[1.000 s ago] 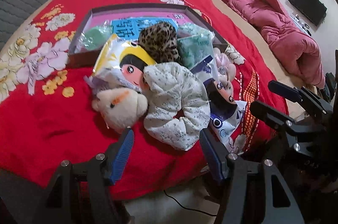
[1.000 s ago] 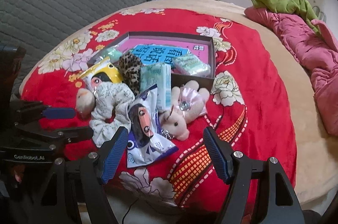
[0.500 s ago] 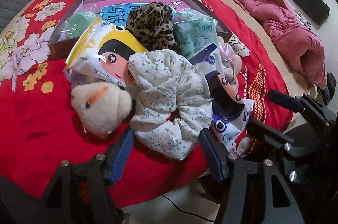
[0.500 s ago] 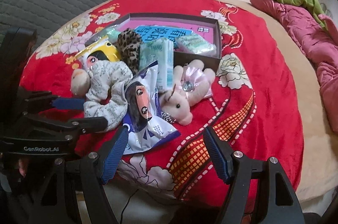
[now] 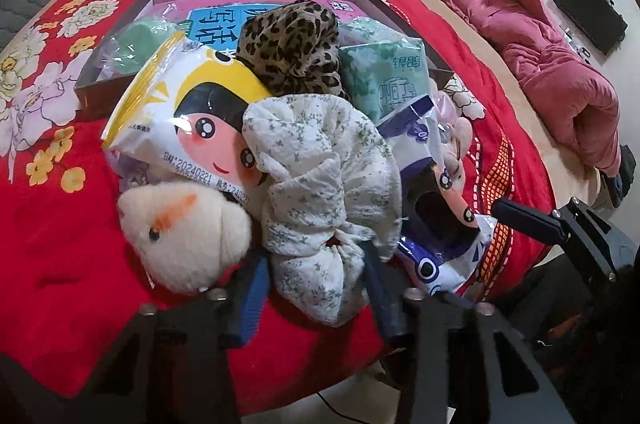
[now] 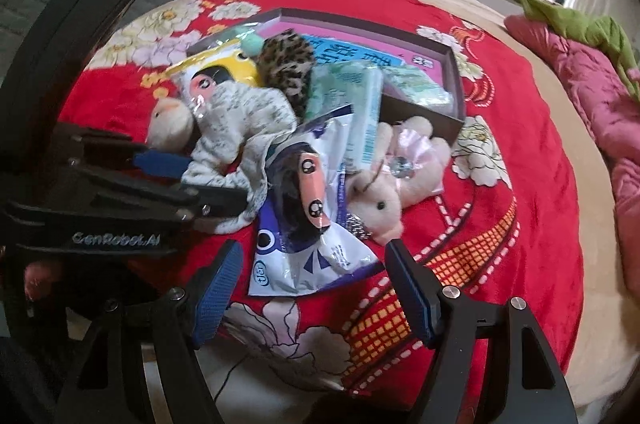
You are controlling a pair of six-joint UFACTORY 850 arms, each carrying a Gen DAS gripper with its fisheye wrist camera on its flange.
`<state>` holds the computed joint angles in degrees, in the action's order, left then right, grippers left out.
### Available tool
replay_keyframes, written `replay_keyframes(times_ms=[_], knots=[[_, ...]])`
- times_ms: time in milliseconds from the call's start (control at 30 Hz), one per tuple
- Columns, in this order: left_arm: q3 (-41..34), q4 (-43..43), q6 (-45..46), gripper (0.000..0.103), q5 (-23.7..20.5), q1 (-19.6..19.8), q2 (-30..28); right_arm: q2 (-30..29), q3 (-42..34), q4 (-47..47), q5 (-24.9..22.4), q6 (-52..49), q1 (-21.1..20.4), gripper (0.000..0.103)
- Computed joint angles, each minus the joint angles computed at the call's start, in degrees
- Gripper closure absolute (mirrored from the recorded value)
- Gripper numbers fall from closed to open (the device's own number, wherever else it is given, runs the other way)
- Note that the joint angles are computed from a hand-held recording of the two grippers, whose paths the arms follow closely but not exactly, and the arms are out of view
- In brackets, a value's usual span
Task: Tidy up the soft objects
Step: 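Grasp the white floral scrunchie with the left gripper while the right grasps the blue cartoon snack bag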
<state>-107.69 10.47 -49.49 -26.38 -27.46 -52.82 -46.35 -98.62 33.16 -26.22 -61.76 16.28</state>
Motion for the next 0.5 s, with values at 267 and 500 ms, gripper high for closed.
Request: replay_keyframes(times_ms=[267, 500], knots=[[3.49, -7.50, 5.34, 0.091, 5.66, 1.05, 1.90, -0.52, -0.26, 0.37, 1.88, -0.79, 0.65, 0.028], [7.08, -4.35, 2.45, 0.093, 9.90, 1.02, 4.92, -0.67, 0.81, -2.99, 6.88, 0.11, 2.24, 0.028]])
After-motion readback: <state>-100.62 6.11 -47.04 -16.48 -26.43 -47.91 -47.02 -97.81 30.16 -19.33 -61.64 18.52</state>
